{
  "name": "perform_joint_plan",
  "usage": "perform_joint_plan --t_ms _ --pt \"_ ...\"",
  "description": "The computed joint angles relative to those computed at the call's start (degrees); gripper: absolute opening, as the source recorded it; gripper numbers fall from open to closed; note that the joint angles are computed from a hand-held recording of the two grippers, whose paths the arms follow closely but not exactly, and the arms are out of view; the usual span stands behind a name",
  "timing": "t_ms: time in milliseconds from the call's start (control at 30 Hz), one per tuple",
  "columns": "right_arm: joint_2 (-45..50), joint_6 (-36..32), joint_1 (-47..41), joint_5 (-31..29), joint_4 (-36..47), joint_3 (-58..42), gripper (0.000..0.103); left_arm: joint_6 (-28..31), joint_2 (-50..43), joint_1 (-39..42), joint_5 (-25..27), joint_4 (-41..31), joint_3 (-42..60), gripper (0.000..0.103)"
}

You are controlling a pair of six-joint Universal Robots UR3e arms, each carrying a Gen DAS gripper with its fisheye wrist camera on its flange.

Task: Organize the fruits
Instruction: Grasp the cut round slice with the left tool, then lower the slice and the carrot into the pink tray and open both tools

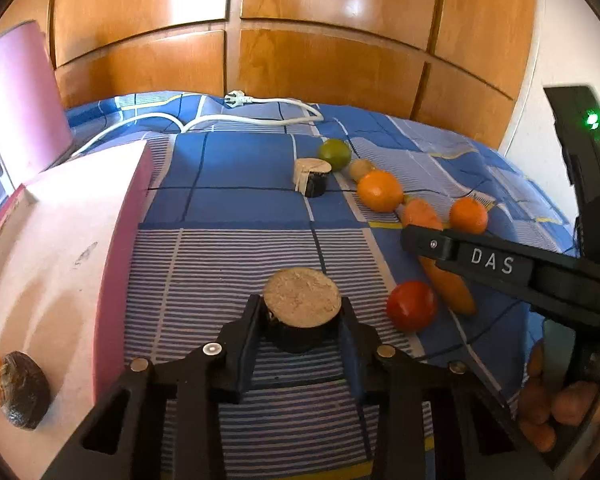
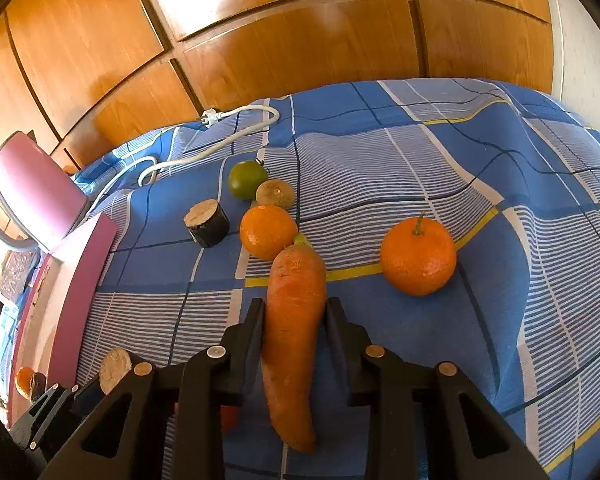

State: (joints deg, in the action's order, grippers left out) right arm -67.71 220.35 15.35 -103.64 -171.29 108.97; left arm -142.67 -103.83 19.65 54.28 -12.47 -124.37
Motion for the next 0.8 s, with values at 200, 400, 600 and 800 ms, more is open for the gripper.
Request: perform_joint_plan --t_ms 200,400,600,800 --pt "-0.43 -0.24 -0.01 0.05 -0.66 0.76 0.029 0.81 2.98 0.98 0.63 3.81 -4.44 0.036" --pt "-1.09 -0.09 1.53 -1.31 -0.19 0.94 0.029 2.03 7.82 3.83 -1.24 7.71 -10.44 0.036" --pt "-1.51 -0.84 4.43 -5.72 -1.56 0.57 0.029 1.88 15.27 10.20 -6.32 5.96 -15.13 0.036" --pt "-2.06 -2.53 7.58 -9.29 -2.53 -0.07 0.029 3.59 24.20 18.76 -12.12 -0.77 -18.46 0.036"
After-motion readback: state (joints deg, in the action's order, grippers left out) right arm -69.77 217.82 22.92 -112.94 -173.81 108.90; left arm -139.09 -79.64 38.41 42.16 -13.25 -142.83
